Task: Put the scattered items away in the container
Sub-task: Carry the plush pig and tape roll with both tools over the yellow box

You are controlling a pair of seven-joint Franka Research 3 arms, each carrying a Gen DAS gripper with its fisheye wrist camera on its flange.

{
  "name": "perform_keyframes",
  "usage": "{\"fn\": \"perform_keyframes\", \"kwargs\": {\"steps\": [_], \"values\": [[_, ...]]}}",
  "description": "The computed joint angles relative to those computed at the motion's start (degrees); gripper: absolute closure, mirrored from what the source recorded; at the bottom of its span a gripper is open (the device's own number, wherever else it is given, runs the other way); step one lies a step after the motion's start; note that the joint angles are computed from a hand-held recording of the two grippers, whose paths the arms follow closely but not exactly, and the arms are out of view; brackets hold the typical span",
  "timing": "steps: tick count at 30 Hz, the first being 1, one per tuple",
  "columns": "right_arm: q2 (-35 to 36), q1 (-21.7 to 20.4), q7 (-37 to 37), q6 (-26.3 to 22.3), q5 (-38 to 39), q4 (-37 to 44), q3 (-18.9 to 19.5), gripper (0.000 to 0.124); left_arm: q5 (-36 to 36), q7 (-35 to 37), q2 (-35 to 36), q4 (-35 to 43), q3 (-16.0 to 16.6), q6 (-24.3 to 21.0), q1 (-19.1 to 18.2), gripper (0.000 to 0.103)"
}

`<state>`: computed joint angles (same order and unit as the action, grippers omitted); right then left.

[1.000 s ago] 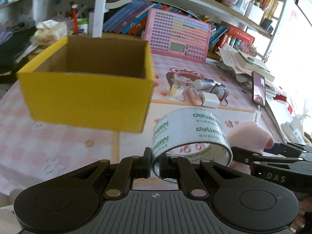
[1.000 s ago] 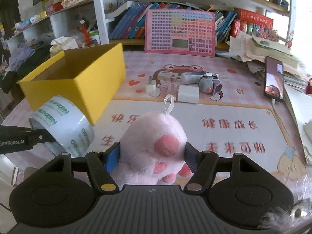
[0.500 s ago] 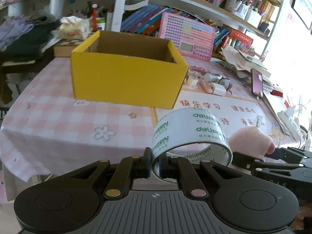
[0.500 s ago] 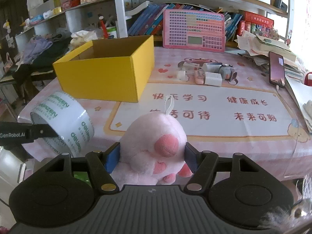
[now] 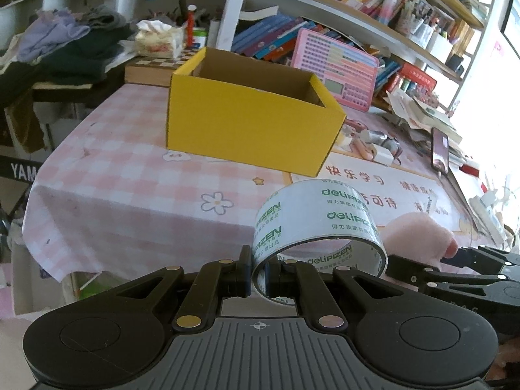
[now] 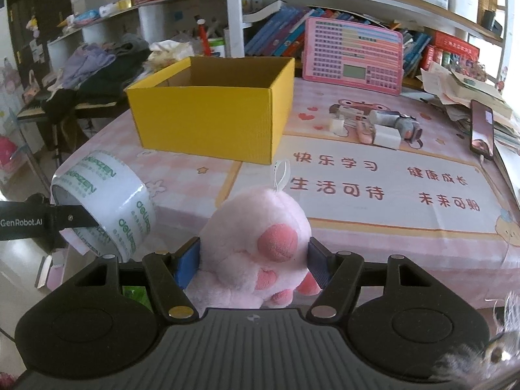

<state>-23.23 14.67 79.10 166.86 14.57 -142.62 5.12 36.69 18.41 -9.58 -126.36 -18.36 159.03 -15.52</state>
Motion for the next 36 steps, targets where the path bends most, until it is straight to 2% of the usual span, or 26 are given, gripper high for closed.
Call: {"fn": "perform_keyframes", "kwargs": {"steps": [19,36], "values": [[2.44,1.88,-2.88,-0.41,0.71,2.44,-0.34,0.058,-0.13,0.02,-0.89,-1.06,0.37,-0.11,0.92,0.097],[6.15,4.5,-7.56,2.31,4.33,5.41,-1.22,0.058,3.47,-2.52,-1.37,-0.5,0.2,-0.46,2.94,0.097]]}}
